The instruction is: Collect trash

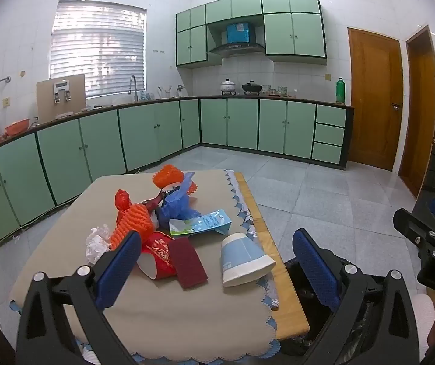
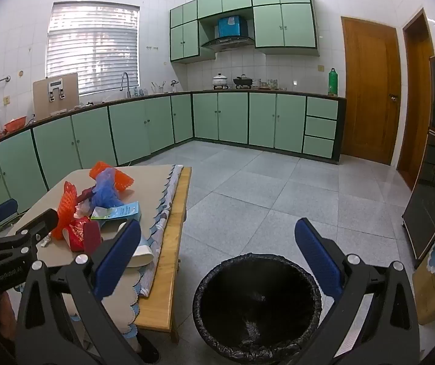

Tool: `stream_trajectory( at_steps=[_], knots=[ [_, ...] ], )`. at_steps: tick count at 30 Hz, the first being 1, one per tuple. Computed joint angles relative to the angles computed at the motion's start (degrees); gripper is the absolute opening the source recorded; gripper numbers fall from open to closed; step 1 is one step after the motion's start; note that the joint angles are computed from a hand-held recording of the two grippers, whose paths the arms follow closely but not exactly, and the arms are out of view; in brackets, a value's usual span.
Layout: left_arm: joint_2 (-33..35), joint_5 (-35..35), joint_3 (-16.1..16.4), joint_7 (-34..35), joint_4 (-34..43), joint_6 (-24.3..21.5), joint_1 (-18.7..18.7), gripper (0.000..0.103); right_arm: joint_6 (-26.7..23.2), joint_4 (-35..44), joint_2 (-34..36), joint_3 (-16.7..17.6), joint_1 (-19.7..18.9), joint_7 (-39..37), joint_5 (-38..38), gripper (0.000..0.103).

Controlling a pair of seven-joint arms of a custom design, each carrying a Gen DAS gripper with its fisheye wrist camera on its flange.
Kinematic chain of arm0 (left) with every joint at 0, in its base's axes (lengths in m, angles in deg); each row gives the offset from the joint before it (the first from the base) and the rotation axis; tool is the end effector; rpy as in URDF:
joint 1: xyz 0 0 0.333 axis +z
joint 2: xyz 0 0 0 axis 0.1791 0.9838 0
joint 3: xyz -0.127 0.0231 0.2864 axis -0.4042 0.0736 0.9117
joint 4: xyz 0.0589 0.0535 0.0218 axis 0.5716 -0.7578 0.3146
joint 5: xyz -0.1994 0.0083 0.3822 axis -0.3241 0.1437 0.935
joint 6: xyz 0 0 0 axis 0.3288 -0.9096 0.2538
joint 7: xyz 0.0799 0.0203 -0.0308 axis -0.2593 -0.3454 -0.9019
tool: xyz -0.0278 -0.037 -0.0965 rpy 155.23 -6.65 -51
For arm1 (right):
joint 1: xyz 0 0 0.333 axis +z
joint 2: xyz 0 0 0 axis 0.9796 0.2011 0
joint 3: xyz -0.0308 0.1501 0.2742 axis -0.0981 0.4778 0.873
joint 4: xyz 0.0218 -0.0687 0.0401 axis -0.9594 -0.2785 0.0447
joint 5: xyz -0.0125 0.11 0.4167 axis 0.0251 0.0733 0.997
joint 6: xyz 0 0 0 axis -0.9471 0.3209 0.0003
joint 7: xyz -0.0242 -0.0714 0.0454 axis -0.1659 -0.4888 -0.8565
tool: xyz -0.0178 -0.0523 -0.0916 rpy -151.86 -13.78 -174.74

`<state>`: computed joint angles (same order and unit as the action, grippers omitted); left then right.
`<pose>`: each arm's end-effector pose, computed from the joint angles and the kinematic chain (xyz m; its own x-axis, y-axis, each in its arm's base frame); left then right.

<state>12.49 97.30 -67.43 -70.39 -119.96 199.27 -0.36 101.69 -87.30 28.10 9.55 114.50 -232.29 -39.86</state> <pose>0.4640 -0.3161 0.5039 -0.1438 -0.9893 -0.0227 -0.4220 0.0821 -0.9029 0.4144 0.4663 0.5117 -0.1088 -0.9939 -0.0199 -0.4116 0.0633 -0.9092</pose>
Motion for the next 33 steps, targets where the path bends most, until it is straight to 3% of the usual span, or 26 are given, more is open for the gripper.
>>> stream_trajectory(
  at_steps=[14, 33],
  knots=[
    [-0.3, 4.4, -0.2, -3.6, 0.3, -1.2, -0.1, 0.097, -0.8, 1.1, 1.3, -0.1, 0.5, 1.2, -1.2, 0.098],
    [0.2, 3.9, 0.1, -3.2, 0.6, -1.3, -0.5, 0.097, 0.0, -1.0, -0.8, 0.3, -0.3, 2.0, -1.0, 0.098]
  ],
)
